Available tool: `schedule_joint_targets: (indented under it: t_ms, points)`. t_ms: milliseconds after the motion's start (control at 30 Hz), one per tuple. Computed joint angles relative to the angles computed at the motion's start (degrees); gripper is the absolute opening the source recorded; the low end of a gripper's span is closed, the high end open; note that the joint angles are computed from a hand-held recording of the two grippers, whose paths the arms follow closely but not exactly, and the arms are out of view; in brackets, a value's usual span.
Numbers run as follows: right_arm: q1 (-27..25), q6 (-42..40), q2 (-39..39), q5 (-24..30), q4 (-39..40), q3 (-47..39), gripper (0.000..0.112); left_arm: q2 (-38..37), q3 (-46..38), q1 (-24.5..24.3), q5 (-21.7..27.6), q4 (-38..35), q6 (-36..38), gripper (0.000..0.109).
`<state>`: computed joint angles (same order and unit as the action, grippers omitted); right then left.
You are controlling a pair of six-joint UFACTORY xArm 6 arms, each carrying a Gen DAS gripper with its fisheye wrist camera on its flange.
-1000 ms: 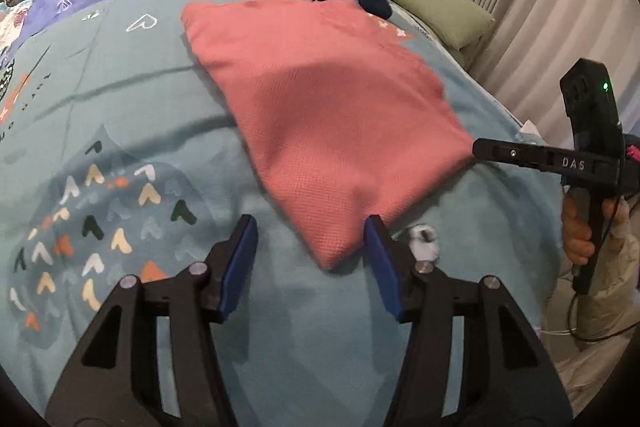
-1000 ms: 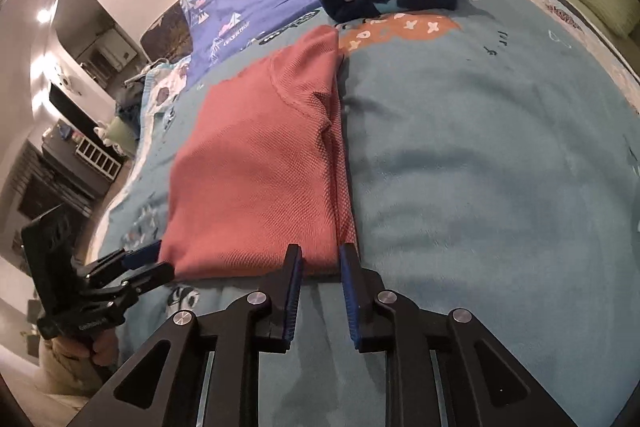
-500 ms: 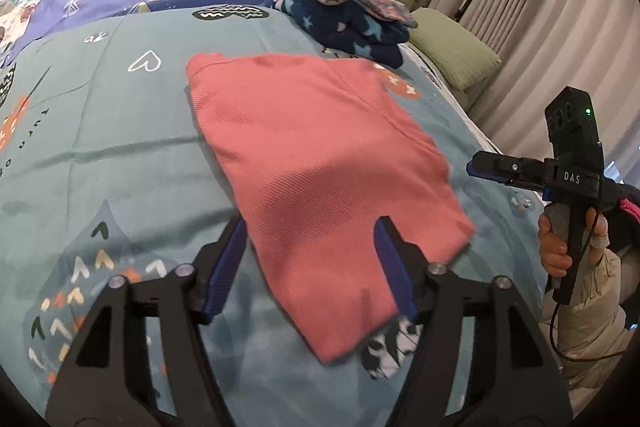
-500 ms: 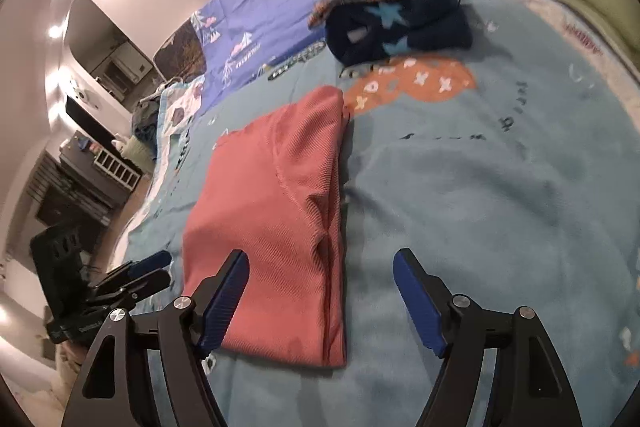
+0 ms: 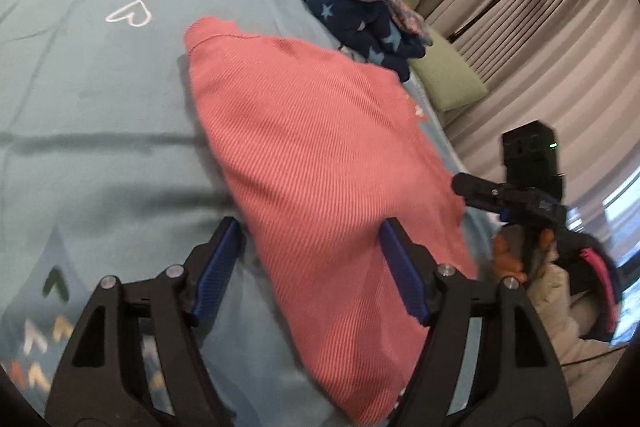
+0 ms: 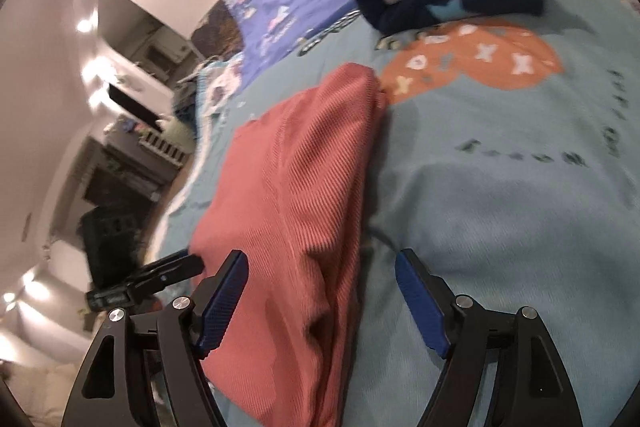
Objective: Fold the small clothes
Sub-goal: 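Grasp the folded pink sweatshirt with both grippers and lift it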
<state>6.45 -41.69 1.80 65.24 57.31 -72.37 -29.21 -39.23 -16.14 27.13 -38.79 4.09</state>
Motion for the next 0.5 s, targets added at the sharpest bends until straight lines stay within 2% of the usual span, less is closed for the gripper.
schedule_joint_targets:
  t_ms: [67, 167, 267, 367, 400, 433, 467, 500]
  points:
    - [-0.4, -1.0, 3.2, 2.9, 2.6, -3.1, 0.078, 1.5, -1.2, 1.0, 0.7, -7.3, 5.4, 0.073]
    - [0.7, -1.6, 6.8, 4.1, 2.6, -7.3, 0.078, 3.5, -2.8, 2.3, 1.7, -13.6, 9.8, 0.073]
    - [2.3, -1.4, 9.5, 3.9, 0.8, -11.1, 0.078, 5.6, -4.7, 2.6, 2.1, -12.3, 10.0, 0.073]
    - [3.6, -0.4, 12.6, 3.9, -0.2, -15.3, 0.078, 8.1, -7.1, 2.2, 1.7, -7.8, 8.3, 0.073]
    - [4.0, -0.1, 13.7, 3.6, -0.3, -16.6, 0.077, 8.5, -7.4, 2.2, 1.6, -6.6, 7.7, 0.07]
    - [4.3, 0.2, 14.2, 3.1, -0.4, -17.2, 0.07, 9.0, -7.7, 2.1, 0.8, -5.0, 6.6, 0.066]
    - [4.8, 0.6, 14.5, 1.6, -0.6, -17.4, 0.061, 9.5, -7.9, 2.0, -0.3, -2.7, 4.8, 0.055]
    - [5.1, 1.1, 14.4, 0.4, -1.2, -17.2, 0.042, 9.9, -8.1, 2.2, -0.6, -1.9, 4.1, 0.043]
